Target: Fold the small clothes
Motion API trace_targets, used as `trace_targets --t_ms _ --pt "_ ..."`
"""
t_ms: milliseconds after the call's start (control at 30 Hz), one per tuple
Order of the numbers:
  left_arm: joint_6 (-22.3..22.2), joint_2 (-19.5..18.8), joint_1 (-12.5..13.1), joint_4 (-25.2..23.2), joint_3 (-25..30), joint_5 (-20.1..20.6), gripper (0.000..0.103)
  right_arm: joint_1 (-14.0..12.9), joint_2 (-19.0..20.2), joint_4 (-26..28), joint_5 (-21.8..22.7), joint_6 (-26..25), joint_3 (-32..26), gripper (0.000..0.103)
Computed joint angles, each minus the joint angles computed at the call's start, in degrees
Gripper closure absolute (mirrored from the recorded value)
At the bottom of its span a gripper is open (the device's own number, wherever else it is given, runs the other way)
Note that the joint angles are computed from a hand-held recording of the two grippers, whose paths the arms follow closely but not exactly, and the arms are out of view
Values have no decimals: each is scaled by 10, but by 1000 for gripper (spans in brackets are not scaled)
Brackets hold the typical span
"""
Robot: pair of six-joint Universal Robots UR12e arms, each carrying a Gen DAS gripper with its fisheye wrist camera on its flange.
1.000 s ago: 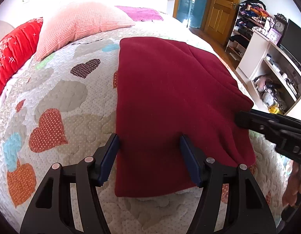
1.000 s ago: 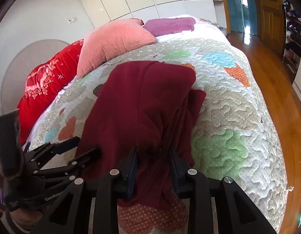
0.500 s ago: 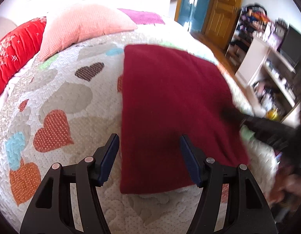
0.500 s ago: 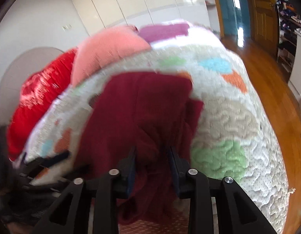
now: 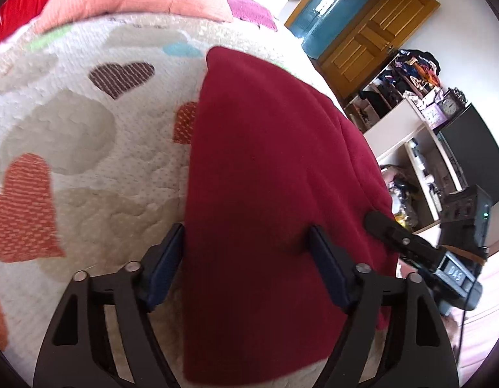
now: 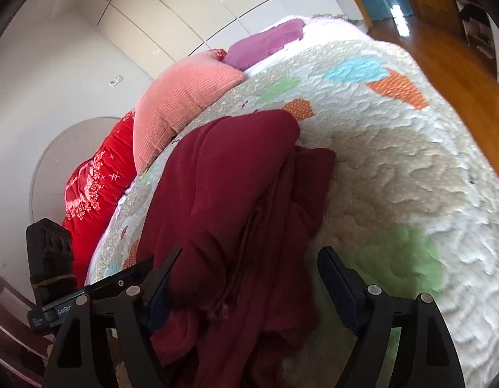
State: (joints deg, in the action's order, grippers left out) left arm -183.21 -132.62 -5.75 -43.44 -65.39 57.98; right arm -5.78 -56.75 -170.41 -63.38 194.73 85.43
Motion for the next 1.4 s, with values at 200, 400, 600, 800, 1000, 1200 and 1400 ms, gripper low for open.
trace_targets --t_ms 200,400,600,800,1000,1200,1400 --pt "-1 -9 0 4 8 -25 22 5 20 8 17 -9 -29 40" --pt "28 31 3 33 -38 -3 46 16 -7 -12 24 -34 -4 51" --pt "77 106 13 57 -132 23 46 31 -47 -35 53 -54 53 51" --pt "98 161 27 56 -218 45 46 43 -68 9 23 -79 96 49" --pt "106 186 14 150 -264 124 46 43 -97 -52 -35 -48 130 49" --pt "106 176 1 166 -256 174 46 83 -101 -40 -125 -152 110 66" --pt "87 158 -3 162 -244 177 45 97 -66 2 -222 -156 74 74"
